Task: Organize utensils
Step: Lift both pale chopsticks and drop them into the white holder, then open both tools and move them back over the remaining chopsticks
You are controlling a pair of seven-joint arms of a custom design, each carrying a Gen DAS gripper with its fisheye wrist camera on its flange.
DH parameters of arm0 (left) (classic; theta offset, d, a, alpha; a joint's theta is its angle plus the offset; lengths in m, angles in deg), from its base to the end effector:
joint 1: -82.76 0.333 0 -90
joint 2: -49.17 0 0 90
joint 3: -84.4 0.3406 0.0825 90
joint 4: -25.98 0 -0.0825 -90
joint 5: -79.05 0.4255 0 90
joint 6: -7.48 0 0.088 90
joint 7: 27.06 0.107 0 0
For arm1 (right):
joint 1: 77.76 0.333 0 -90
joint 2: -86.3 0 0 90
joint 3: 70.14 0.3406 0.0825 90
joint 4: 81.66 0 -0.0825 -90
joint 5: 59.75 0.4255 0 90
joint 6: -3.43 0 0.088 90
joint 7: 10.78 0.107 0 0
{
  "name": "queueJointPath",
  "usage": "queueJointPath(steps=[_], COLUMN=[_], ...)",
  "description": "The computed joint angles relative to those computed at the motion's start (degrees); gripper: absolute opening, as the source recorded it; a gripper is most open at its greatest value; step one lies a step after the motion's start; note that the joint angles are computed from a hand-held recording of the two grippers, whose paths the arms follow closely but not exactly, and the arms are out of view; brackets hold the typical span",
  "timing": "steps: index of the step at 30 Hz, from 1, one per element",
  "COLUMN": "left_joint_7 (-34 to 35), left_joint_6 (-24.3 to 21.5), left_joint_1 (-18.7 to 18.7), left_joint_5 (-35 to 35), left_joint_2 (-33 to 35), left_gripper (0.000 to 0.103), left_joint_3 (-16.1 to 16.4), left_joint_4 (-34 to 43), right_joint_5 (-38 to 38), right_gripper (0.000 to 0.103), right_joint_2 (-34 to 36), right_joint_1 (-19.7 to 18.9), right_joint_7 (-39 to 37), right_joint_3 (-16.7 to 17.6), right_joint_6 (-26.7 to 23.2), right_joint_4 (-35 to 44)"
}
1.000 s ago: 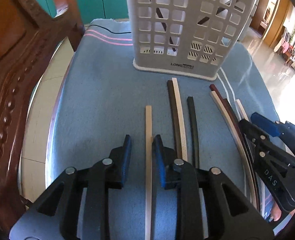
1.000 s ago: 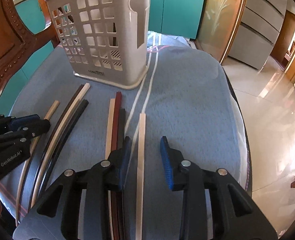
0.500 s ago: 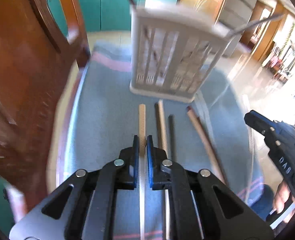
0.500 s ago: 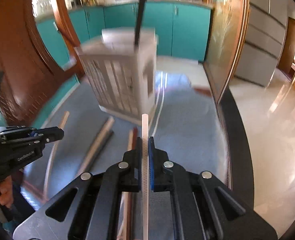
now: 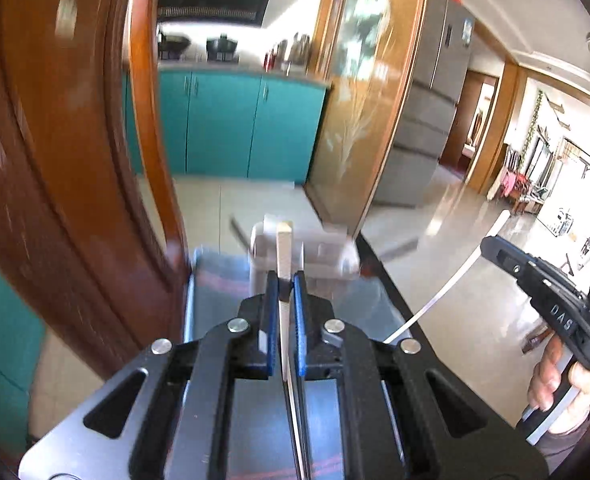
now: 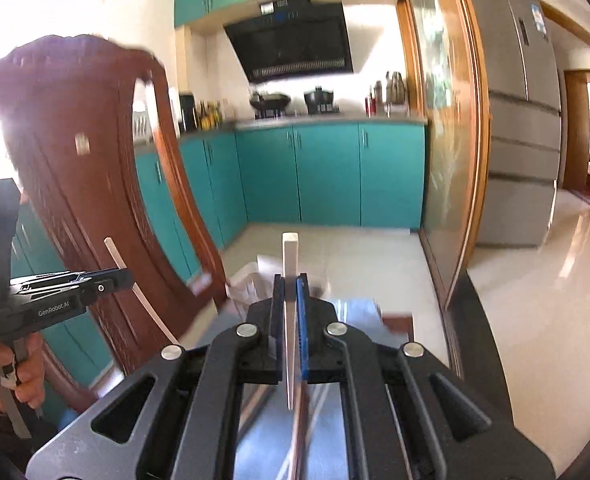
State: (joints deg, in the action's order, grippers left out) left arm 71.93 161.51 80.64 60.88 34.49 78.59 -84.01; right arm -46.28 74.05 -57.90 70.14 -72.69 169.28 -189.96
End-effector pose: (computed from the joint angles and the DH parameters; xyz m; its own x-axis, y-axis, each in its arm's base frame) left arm 0.5571 -0.0762 0.7436 -0.1842 -0.9706 0.1549 -0.5240 -0.0364 -0.8509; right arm 0.5502 0.1534 0.7643 0.3255 -0.9408 -0.0942 -0.3501 -0.0273 -0.9363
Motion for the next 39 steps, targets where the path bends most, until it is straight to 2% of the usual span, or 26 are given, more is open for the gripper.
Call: queueJointPath(steps=[2,4,7,9,10,13,15,19,23,26,30,31,35,36,37,39], left_joint_7=[-1.96,-3.63,-10.37,-18.38,-20.85,-31.57,-34.80,-31.84,-30.25,-30.09,-28.06,-27.97,-25.79,-24.63,-23.47,-23.69], left_joint_6=[2.56,4.46,7.34,10.41,11.53,13.57,10.92,5.05,3.98,4.16,6.41,7.37,11.91,12.78,13.92,17.09], left_joint_1=[0.75,1.03,2.74,4.95,5.04,4.96,3.46,0.98,-0.68,-1.37,-1.30,-1.41,-1.14,-0.94,-0.77,0.00], left_joint_5=[2.42,3.77,9.53,17.74,19.92,29.44,33.18,29.41,27.30,27.44,26.03,26.50,26.10,25.10,24.29,25.67], left_joint_2=[1.04,2.78,5.40,8.09,9.16,13.75,17.60,22.52,22.77,21.81,20.48,20.06,16.20,15.27,14.04,10.39], left_gripper=[0.008,0.008,0.008,0.008,0.008,0.008,0.008,0.008,0.009,0.009,0.009,0.009,0.012,0.018,0.029,0.038], left_joint_3=[-1.29,-1.78,-3.46,-5.19,-5.21,-4.93,-3.73,-1.70,0.03,0.67,0.48,0.55,0.06,-0.21,-0.46,-1.10], left_joint_4=[2.66,5.72,9.78,12.25,13.07,16.36,20.08,24.35,22.09,19.78,16.78,16.01,10.58,9.33,7.57,1.79], right_joint_5=[0.97,-0.89,-13.83,-23.21,-25.40,-26.86,-26.58,-19.34,-11.87,-12.75,-18.30,-16.82,-17.68,-16.28,-16.20,-17.56], right_gripper=[0.007,0.007,0.007,0.007,0.007,0.007,0.007,0.007,0.007,0.007,0.008,0.009,0.019,0.020,0.024,0.029], right_joint_2=[1.62,4.06,7.26,9.60,10.79,12.54,13.10,12.78,11.42,10.50,8.62,7.94,3.44,1.60,-0.44,-4.06], right_joint_1=[0.60,-0.63,-6.47,-8.99,-8.92,-7.91,-7.65,-7.44,-6.82,-6.55,-7.19,-6.48,-5.58,-3.23,-2.26,-3.52], right_joint_7=[-0.58,2.08,14.96,23.79,25.68,26.53,26.20,20.30,13.52,14.33,20.64,19.41,20.62,19.39,19.41,21.69], right_joint_3=[-0.13,1.10,5.42,6.75,6.56,5.75,5.47,5.53,5.41,5.09,5.08,4.49,3.37,1.32,0.40,1.11], right_joint_6=[2.72,6.75,11.73,11.27,10.45,8.68,8.76,8.97,8.82,8.88,10.60,11.39,15.50,16.87,18.54,21.22], right_joint_4=[2.32,5.23,8.20,10.52,11.50,11.32,10.10,7.52,4.97,3.50,1.14,0.29,-4.77,-6.89,-9.44,-14.73])
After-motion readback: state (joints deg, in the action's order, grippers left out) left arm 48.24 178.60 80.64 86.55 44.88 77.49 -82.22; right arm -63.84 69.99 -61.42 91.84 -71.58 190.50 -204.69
